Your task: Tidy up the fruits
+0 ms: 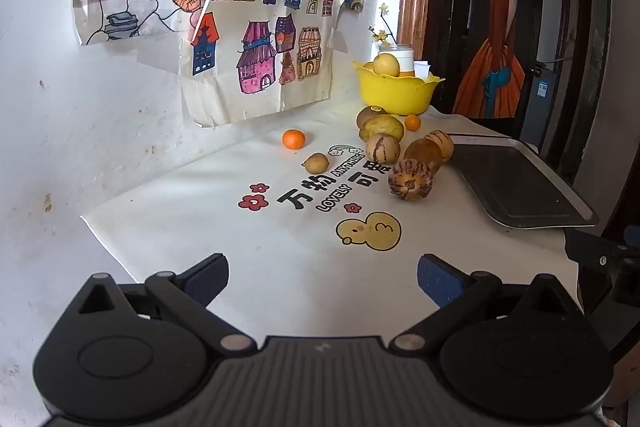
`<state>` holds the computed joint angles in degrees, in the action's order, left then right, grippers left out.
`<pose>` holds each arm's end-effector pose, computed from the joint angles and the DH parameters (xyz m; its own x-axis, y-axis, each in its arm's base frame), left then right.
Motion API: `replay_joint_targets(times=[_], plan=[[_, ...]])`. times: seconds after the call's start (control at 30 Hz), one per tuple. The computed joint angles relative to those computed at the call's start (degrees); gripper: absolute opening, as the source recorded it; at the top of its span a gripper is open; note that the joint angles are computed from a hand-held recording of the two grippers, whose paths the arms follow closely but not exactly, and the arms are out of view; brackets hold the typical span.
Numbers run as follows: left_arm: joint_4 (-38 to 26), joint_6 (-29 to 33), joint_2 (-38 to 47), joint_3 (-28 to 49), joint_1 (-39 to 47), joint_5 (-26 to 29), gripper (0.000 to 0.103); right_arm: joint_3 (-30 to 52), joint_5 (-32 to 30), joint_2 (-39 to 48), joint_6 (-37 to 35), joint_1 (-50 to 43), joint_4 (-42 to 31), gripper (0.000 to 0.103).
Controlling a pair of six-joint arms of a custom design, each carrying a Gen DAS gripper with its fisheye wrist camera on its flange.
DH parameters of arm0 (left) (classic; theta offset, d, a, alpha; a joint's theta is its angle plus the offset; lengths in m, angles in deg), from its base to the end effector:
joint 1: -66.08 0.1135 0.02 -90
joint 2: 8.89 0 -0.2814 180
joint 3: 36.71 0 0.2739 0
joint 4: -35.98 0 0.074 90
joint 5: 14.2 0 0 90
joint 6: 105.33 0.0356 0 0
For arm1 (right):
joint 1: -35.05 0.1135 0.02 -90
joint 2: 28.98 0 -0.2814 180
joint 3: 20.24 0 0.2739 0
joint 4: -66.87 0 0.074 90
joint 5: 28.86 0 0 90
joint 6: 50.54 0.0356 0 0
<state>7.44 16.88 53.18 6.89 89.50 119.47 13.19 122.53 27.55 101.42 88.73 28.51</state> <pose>0.2080 0.0633 0.2024 -0.4909 0.2075 -0.8462 0.4801 0.8749 -0.0639 0.1201 0.1106 0.1608 -0.3659 0.2159 -0.9053 0.3947 0.9169 0.0591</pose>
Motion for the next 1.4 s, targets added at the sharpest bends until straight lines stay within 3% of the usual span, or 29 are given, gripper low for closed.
replay_joint_targets(times=[0.67, 1.4], plan=[[0.14, 1.30, 1.02, -0.44, 1.78, 0.98, 0.103, 0.72, 0.01, -0.01, 1.92, 1.27, -2.42, 0.103], [0.61, -0.21, 1.50, -0.66, 0.38, -0.33, 0.103, 0.35, -0.80, 1.23, 0.08, 0.61, 0.09, 0.103]])
